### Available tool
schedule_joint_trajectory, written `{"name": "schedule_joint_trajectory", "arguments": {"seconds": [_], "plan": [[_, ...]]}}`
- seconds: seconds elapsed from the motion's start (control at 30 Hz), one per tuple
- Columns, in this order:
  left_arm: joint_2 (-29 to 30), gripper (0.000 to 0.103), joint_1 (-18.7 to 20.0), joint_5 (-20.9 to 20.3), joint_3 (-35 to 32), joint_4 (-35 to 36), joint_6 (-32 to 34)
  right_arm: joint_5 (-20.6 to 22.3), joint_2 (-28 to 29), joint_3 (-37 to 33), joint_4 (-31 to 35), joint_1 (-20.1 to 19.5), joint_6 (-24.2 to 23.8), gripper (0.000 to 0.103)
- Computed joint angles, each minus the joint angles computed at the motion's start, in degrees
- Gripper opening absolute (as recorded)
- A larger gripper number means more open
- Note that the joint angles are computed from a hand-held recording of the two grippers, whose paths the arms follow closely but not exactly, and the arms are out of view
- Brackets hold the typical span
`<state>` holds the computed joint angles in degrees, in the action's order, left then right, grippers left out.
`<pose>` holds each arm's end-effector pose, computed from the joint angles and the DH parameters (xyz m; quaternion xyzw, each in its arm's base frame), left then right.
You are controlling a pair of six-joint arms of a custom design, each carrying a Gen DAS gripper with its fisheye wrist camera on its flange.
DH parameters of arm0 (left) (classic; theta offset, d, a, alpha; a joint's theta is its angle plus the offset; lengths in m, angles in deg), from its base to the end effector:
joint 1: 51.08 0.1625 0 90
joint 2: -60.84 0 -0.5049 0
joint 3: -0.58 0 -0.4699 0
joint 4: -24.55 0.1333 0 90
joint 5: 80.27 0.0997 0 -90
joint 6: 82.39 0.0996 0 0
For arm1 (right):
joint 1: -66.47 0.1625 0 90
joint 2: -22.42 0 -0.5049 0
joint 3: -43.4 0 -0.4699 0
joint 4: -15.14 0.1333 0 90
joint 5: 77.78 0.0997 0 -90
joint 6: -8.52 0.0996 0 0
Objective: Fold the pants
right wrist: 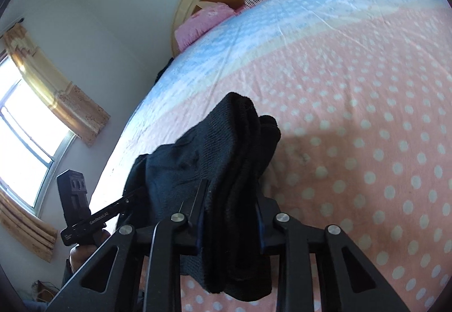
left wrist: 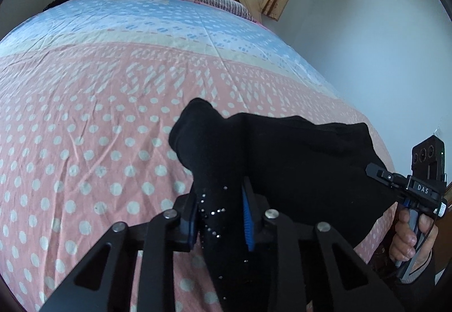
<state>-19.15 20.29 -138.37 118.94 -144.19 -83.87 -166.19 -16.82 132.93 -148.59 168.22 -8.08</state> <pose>-0.0113 -0.6155 0.3682 0.0408 0.9065 -0.3717 0.1960 0.3007 -0.7774 0.0687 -0.2425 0.9486 -0.2035 0.0050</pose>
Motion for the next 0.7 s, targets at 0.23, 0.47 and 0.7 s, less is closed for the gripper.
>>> {"name": "schedule_joint_trajectory", "arguments": {"seconds": [0.23, 0.47, 0.7], "plan": [[-2.25, 0.024, -1.64, 2.80, 1.62, -2.75, -0.08, -0.26, 1.66, -3.61, 3.41, 2.17, -2.12, 0.027], [-6.42, 0.024, -3.32, 9.27, 3.68, -7.79, 2.49, 0.55, 7.24, -12.32, 10.41, 5.37, -4.73, 0.027], [-9.76, 0.024, -3.32, 16.06, 5.03, -12.64, 4.69, 0.95, 15.58, -23.97, 17.99, 9.11, -7.05, 0.027]]}}
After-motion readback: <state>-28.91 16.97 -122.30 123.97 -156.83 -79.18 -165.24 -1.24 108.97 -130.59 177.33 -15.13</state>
